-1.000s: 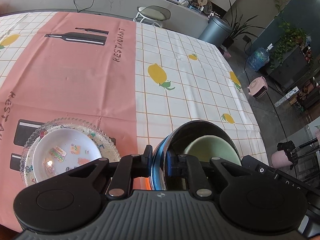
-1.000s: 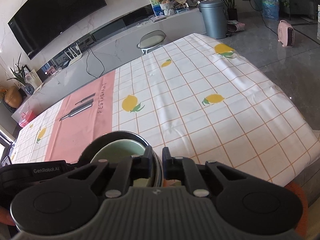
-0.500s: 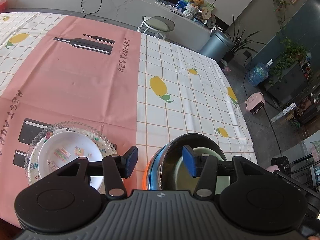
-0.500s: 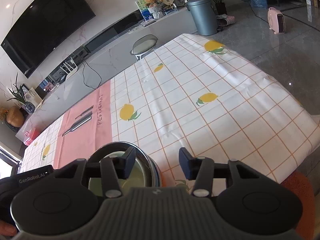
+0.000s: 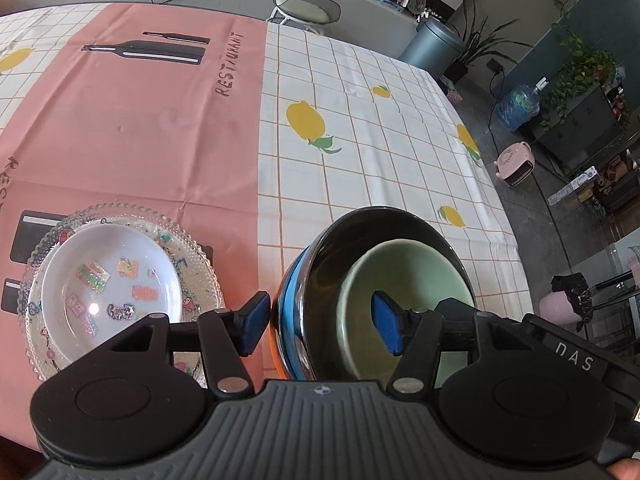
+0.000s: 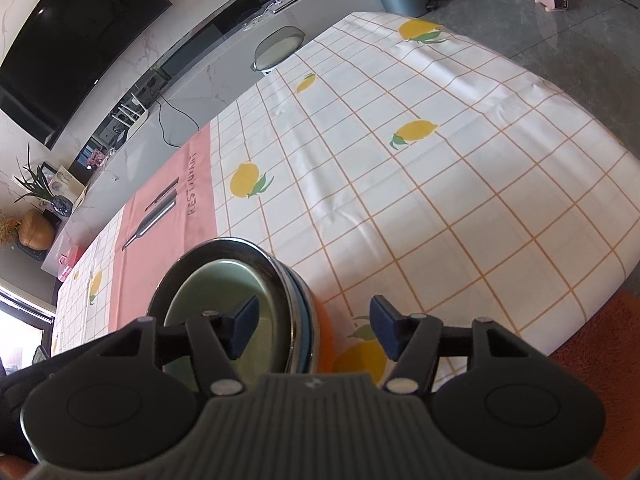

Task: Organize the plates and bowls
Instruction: 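Lower the green bowl with both grippers into the blue bowl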

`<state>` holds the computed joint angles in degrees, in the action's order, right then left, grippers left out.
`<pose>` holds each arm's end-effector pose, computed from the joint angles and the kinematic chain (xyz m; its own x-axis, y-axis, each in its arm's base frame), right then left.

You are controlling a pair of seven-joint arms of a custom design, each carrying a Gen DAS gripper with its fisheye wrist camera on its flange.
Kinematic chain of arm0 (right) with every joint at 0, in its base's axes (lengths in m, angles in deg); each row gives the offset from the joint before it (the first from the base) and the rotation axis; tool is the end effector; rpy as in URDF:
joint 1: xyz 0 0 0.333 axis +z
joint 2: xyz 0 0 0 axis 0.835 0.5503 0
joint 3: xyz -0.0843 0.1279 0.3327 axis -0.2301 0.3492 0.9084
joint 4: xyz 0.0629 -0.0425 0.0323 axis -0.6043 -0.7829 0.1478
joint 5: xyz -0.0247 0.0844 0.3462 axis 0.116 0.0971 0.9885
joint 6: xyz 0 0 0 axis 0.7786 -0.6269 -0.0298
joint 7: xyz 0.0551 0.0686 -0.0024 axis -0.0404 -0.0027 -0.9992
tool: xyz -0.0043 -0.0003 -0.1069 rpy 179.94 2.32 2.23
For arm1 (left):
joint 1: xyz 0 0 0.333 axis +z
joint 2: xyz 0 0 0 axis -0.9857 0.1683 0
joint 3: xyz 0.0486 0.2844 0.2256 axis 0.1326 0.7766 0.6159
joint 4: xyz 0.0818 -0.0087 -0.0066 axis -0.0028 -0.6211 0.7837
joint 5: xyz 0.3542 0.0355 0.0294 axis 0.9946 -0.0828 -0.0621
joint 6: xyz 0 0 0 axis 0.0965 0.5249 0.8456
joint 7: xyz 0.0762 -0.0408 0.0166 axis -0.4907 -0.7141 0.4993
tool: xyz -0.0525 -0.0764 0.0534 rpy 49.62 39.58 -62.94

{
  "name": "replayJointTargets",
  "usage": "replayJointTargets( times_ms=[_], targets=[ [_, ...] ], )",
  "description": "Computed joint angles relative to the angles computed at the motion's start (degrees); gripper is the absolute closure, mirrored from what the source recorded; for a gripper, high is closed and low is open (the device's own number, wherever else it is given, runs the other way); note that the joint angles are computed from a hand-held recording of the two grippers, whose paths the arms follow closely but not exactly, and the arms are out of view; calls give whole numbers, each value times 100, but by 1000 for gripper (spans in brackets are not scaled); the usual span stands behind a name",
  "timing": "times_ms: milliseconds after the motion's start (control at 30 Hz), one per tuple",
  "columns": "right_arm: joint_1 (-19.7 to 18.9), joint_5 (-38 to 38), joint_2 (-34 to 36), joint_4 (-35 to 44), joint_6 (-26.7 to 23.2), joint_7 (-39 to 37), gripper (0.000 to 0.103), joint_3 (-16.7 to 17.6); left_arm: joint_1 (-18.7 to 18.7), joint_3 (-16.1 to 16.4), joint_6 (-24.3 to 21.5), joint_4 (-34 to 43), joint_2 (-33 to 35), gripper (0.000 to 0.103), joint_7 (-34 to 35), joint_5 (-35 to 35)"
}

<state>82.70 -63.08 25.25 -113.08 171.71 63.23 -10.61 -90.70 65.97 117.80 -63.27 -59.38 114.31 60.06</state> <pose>0.4311 0.2686 0.4602 -0.0639 -0.8717 -0.4858 -0.8563 0.2980 -0.4219 0.3913 -0.1986 0.4359 0.1729 -0.9038 0.3915 -0.8295 -0.3479 -0.4369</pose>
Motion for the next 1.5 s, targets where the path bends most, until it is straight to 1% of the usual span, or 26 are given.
replayJointTargets(
  times_ms=[67, 167, 233, 300, 367, 433, 467, 500, 567, 700, 800, 867, 933, 1000, 1100, 1200, 1333, 1500],
  targets=[
    [-4, 313, 52, 60, -25, -301, 42, 51, 53, -45, -70, 42, 55, 42, -42, 80],
    [-65, 822, 135, 156, -84, -765, 46, 170, 365, -273, -167, 82, 100, 48, -416, 557],
    [-123, 1207, 195, 219, -123, -1106, 53, 259, 535, -372, -253, 119, 128, 52, -692, 932],
    [-179, 1509, 251, 275, -171, -1375, 58, 333, 411, -246, -242, 128, 158, 51, -684, 966],
    [-255, 2016, 309, 356, -218, -1809, 59, 451, 493, -284, -225, 145, 184, 51, -842, 1252],
    [-298, 2411, 365, 440, -278, -2146, 63, 521, 530, -293, -198, 152, 202, 50, -979, 1458],
    [-316, 2633, 385, 479, -307, -2337, 66, 555, 508, -263, -180, 155, 216, 50, -995, 1489],
    [-301, 2685, 399, 497, -322, -2376, 67, 542, 439, -201, -168, 153, 223, 50, -953, 1444],
    [-246, 2574, 398, 478, -280, -2301, 67, 496, 289, -78, -167, 159, 237, 50, -824, 1283],
    [-248, 2691, 401, 494, -291, -2396, 67, 493, 204, -13, -224, 192, 240, 50, -736, 1194],
    [-184, 2345, 368, 434, -266, -2069, 68, 408, 183, -4, -226, 197, 237, 51, -711, 1211],
    [-156, 1979, 330, 381, -281, -1741, 69, 338, 53, 85, -211, 184, 239, 52, -531, 1021],
    [-164, 1774, 294, 347, -326, -1511, 70, 301, -81, 163, -210, 170, 224, 53, -309, 794],
    [-175, 1693, 253, 319, -363, -1394, 70, 283, -116, 162, -203, 147, 203, 54, -205, 686],
    [-162, 1654, 196, 275, -386, -1342, 70, 261, -119, 131, -205, 115, 167, 54, -122, 591],
    [-133, 1821, 152, 265, -435, -1434, 70, 245, -59, 58, -251, 78, 101, 54, -151, 600],
    [-49, 1815, 84, 239, -440, -1383, 70, 191, -50, 42, -264, -2, -39, 55, -110, 520],
    [75, 1593, -2, 256, -340, -1269, 71, 130, 230, -172, -245, -99, -321, 56, -243, 636]
  ],
)
